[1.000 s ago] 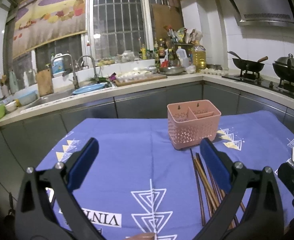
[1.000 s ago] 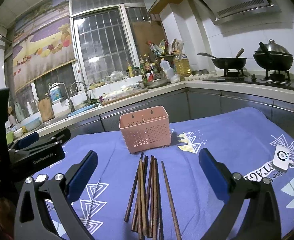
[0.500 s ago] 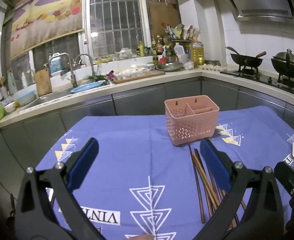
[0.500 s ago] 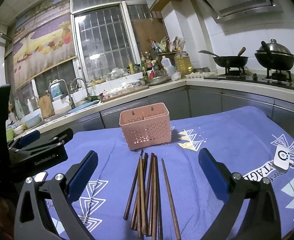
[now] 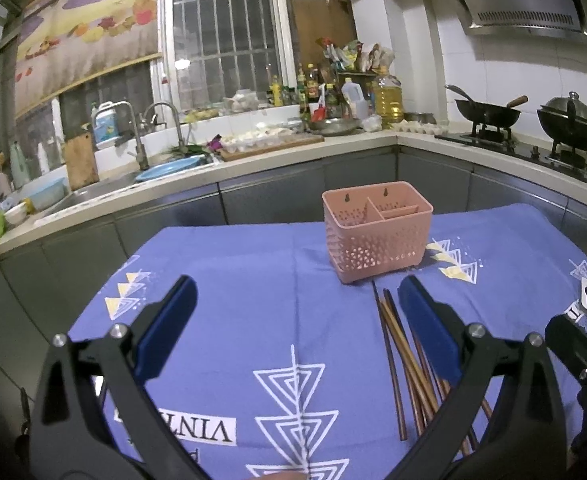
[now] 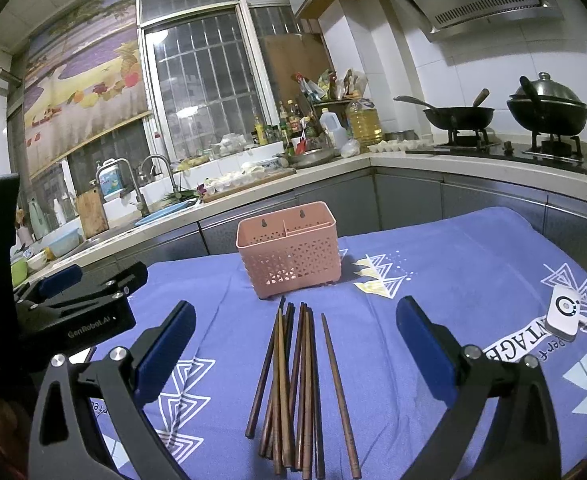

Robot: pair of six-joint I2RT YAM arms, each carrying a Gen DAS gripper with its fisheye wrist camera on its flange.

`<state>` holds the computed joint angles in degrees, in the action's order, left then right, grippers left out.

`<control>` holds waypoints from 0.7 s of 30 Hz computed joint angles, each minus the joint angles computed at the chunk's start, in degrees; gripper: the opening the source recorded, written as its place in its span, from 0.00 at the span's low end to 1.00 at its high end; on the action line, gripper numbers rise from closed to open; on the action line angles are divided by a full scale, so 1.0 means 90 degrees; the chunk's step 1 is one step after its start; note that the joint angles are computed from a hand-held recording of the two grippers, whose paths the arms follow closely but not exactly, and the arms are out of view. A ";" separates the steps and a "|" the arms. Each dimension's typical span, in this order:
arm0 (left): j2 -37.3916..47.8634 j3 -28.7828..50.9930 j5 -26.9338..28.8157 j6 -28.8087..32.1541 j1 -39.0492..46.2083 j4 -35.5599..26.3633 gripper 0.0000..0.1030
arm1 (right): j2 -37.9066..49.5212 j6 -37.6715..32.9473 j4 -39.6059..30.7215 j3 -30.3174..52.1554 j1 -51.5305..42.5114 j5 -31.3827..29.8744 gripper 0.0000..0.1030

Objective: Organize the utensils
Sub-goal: 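Grasp one wooden chopstick with the left tool while the right tool grasps another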

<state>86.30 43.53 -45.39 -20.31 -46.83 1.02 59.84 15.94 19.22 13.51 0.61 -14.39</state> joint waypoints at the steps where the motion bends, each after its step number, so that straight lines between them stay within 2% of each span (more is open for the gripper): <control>1: 0.0028 0.0001 0.0022 -0.0003 0.0000 0.0005 0.94 | 0.0003 -0.0001 0.0007 -0.0009 0.0005 0.0013 0.96; 5: 0.0105 -0.0026 0.0210 -0.0001 0.0050 0.0023 0.94 | 0.0193 -0.0077 0.0147 -0.0048 -0.0028 0.0050 0.95; 8: 0.0199 -0.0059 0.0531 -0.0035 0.0214 -0.0028 0.94 | 0.0610 -0.0220 0.0371 -0.0120 -0.0145 0.0045 0.90; 10: 0.0424 -0.0006 0.0840 -0.0109 0.0371 -0.0102 0.94 | 0.1047 -0.0304 0.0535 -0.0112 -0.0288 -0.0043 0.82; 13: 0.0804 0.0078 0.1684 -0.0093 0.0652 -0.0100 0.94 | 0.1819 -0.0527 0.0638 0.0062 -0.0532 -0.0305 0.60; 15: 0.1102 0.0170 0.2105 -0.0043 0.0757 -0.0064 0.94 | 0.2434 -0.0763 0.0608 0.0264 -0.0582 -0.0465 0.50; 18: 0.1700 0.0384 0.2823 0.0022 0.0900 -0.0040 0.76 | 0.3248 -0.1115 0.0360 0.0667 -0.0582 -0.0669 0.36; 21: 0.2442 0.0848 0.3549 0.0040 0.1036 -0.0306 0.49 | 0.3897 -0.1409 0.0198 0.0893 -0.0408 -0.0718 0.34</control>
<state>108.27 51.17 -13.45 -19.95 -37.50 -1.74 94.91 3.26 21.00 21.55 -3.06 -20.86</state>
